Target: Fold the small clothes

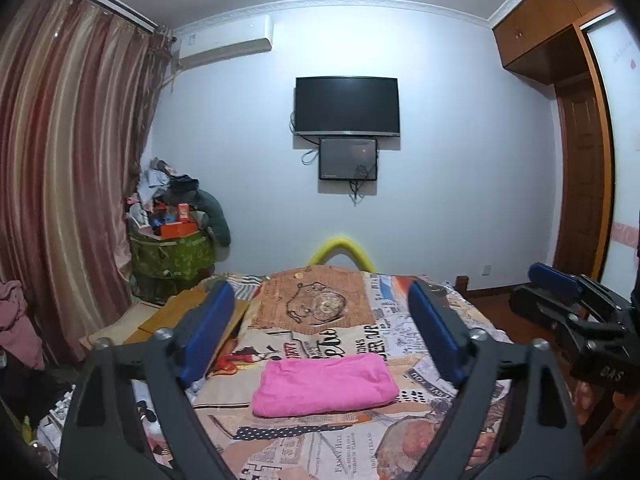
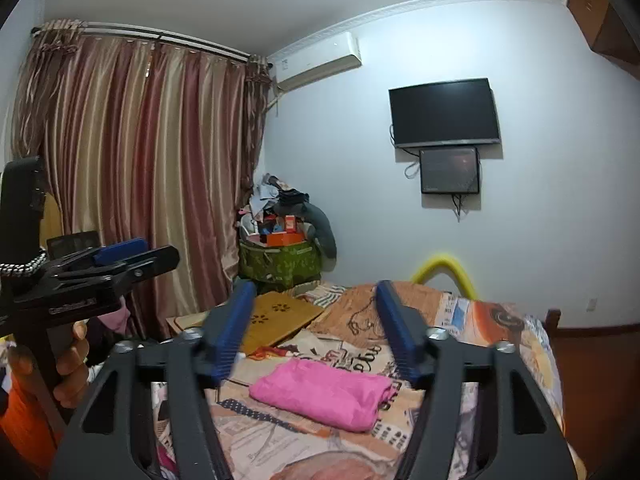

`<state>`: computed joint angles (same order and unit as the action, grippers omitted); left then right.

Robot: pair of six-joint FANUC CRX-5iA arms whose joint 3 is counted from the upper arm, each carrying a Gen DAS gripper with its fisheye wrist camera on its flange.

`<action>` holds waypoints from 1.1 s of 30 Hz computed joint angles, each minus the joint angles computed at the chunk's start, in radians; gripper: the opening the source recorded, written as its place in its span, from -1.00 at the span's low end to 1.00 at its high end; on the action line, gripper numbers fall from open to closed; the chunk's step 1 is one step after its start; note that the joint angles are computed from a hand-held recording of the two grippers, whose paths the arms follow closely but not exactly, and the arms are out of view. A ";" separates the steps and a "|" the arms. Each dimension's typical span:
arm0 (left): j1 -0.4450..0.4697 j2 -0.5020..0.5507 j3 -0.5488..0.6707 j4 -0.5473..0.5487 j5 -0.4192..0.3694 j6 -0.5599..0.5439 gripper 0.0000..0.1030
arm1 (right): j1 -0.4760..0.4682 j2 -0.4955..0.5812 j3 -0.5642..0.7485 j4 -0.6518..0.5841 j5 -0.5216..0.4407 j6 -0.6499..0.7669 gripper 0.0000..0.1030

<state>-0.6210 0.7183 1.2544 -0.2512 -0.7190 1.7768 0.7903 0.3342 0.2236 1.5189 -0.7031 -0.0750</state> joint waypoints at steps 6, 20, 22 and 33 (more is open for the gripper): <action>-0.004 -0.040 -0.076 -0.032 0.034 0.034 0.99 | 0.022 0.000 -0.004 0.010 -0.062 0.005 0.81; 0.006 -0.074 -0.150 -0.001 0.065 0.033 1.00 | 0.037 -0.018 -0.046 0.022 -0.097 -0.037 0.99; 0.009 -0.078 -0.161 0.012 0.069 0.027 0.99 | 0.038 -0.016 -0.042 0.020 -0.100 -0.034 0.99; 0.020 -0.060 -0.139 0.046 0.052 0.013 1.00 | 0.044 -0.017 -0.035 -0.010 -0.112 -0.009 0.99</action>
<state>-0.6015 0.6583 1.1158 -0.2051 -0.6672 1.7896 0.8344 0.3168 0.1889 1.5091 -0.8154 -0.0844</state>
